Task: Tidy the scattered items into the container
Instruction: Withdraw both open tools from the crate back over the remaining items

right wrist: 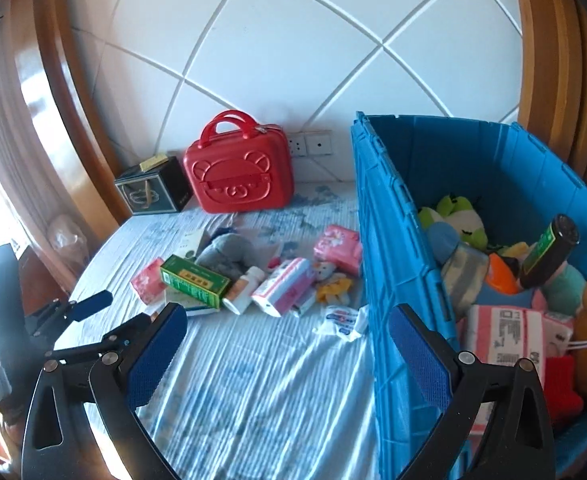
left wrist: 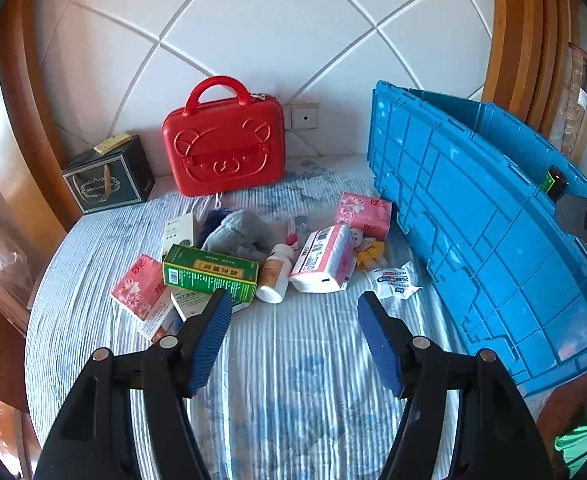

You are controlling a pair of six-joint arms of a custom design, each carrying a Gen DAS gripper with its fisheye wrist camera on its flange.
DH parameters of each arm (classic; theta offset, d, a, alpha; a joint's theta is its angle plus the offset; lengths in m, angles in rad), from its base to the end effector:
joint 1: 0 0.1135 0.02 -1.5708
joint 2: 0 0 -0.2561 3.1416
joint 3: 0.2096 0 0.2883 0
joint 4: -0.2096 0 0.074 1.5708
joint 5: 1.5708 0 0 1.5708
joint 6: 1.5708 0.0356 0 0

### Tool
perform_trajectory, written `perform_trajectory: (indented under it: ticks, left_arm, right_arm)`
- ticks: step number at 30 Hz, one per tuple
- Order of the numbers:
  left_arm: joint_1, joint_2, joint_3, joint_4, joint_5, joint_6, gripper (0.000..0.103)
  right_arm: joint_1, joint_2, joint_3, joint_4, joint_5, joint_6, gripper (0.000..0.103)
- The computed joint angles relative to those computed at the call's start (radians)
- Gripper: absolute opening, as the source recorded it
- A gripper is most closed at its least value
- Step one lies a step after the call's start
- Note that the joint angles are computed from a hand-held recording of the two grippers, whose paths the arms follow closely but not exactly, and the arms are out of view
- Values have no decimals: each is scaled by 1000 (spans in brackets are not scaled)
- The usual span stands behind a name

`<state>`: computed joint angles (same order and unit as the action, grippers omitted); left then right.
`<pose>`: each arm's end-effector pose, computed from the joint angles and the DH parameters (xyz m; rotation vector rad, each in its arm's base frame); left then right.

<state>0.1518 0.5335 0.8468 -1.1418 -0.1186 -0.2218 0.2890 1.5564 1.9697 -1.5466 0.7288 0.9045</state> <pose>0.1211 0.0228 0.3071 -0.4989 2.3419 0.1094 0.2877 0.0608 0.4467 0.9009 2.1770 -0.4474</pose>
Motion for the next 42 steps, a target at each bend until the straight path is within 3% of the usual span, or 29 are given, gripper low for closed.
perform_trajectory:
  ticks: [2, 10, 16, 22, 32, 37, 42]
  left_arm:
    - [115, -16, -30, 3, 81, 60, 64]
    - [360, -45, -133, 20, 207, 122, 65]
    - [440, -42, -217, 69, 206, 100, 65]
    - [564, 31, -259, 138, 260, 183, 65]
    - [809, 484, -157, 430, 379, 403, 65]
    - [821, 802, 3, 585, 360, 420, 65]
    - [758, 1073, 168, 671, 331, 399, 65]
  right_arm:
    - [-4, 20, -2, 17, -16, -4, 102]
    - [-69, 44, -114, 188, -96, -160, 102]
    - [-177, 3, -315, 380, -244, -268, 102]
    - [-249, 12, -430, 478, -340, -249, 102]
    - [-314, 198, -353, 519, -383, -158, 102]
    - [-354, 300, -260, 500, -372, -126, 102]
    - [-432, 443, -111, 457, -351, -147, 102]
